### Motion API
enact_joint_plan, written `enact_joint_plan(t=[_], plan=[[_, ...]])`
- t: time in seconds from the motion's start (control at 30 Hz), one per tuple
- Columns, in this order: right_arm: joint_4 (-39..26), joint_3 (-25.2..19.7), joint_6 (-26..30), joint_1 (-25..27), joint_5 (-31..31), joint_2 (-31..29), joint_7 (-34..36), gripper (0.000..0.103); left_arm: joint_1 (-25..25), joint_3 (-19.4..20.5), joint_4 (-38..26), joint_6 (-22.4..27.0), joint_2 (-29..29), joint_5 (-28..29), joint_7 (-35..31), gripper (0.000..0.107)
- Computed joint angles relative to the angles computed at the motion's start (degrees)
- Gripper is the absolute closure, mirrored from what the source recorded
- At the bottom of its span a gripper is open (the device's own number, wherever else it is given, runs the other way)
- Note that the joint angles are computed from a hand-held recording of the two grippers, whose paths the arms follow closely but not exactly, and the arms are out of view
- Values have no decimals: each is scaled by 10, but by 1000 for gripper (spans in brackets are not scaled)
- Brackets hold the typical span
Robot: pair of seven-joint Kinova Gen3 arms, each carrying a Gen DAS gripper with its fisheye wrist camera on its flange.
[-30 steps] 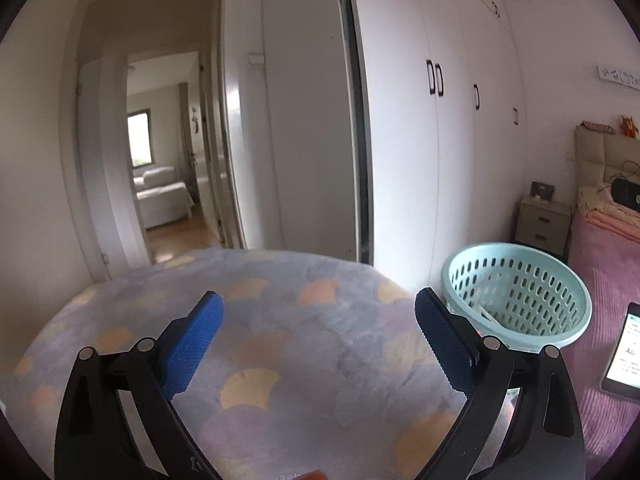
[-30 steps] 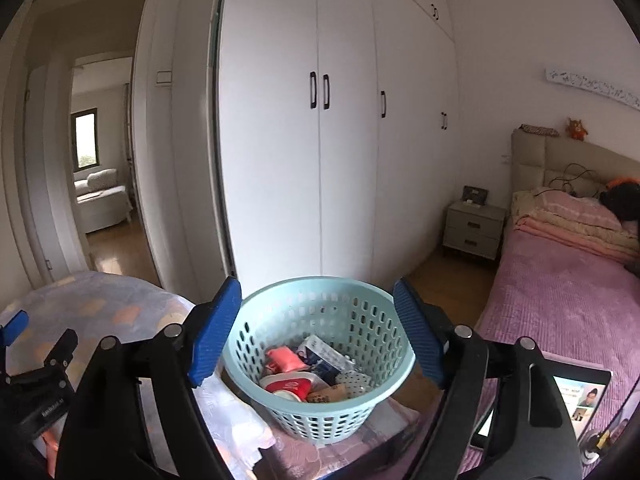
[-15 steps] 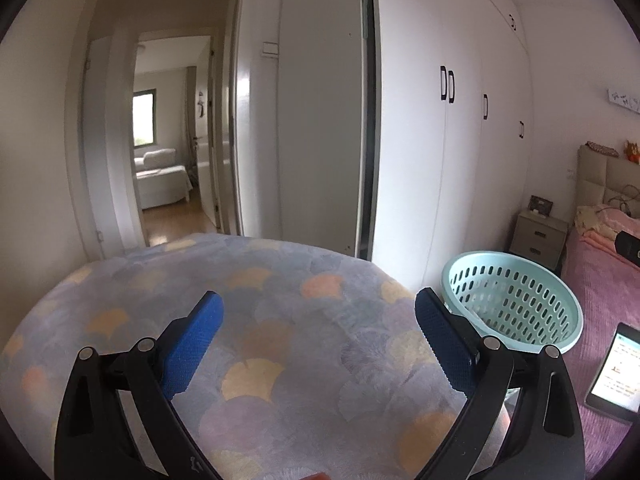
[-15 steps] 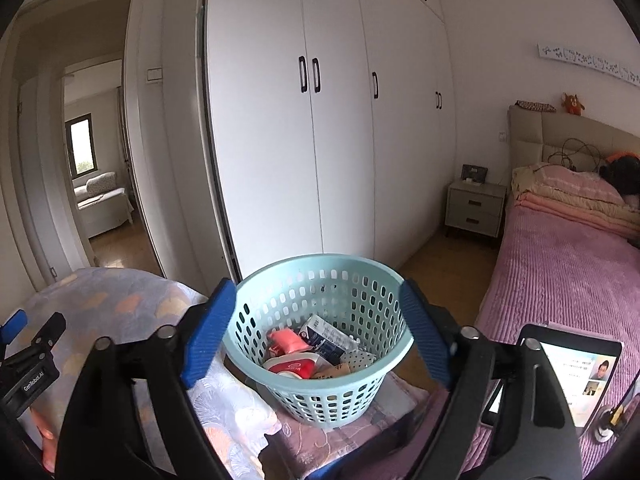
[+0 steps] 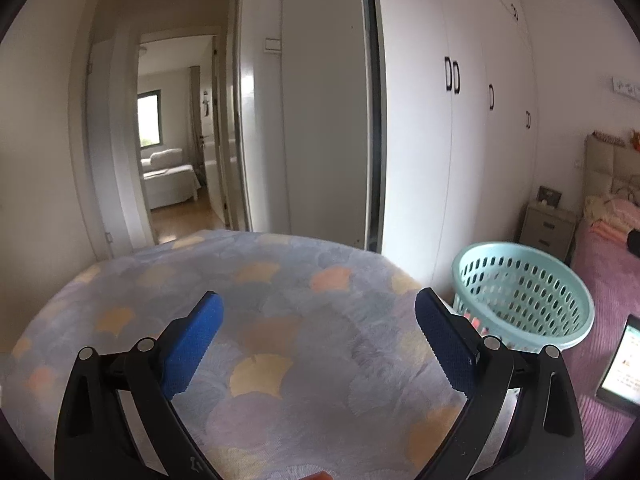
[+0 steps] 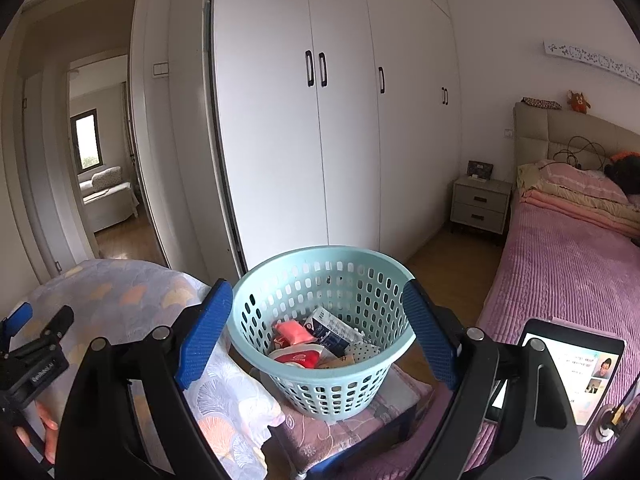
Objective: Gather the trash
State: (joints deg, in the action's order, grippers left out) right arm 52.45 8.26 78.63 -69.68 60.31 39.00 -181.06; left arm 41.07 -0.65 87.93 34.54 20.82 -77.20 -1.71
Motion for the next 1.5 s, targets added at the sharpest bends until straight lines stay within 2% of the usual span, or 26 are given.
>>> enact_joint_plan(t=[0.47, 0.6, 0.67, 0.83, 1.0, 1.17, 1.5], plan=[[9, -4, -2, 1, 1, -4, -4, 17, -13, 1, 6, -22, -9, 16, 5, 14], [11, -6, -6, 5, -2, -5, -5, 17, -37, 6, 15, -74, -19, 50, -10, 14], [9, -7, -7, 5, -4, -3, -3, 17, -20, -11, 12, -61, -16, 46, -2, 14], [7, -5, -10, 6, -6, -1, 1, 17, -12, -17, 12, -54, -15, 40, 9, 14], [15, -6, -13, 8, -9, -3, -4, 17, -10, -14, 10, -48, -14, 39, 9, 14], [14, -2, -7, 5, 0, 0, -1, 17, -5, -14, 16, -45, -13, 14, 24, 14], [-8, 3, 7, 0, 0, 16, 13, 17, -12, -6, 15, -44, -15, 17, 18, 14]])
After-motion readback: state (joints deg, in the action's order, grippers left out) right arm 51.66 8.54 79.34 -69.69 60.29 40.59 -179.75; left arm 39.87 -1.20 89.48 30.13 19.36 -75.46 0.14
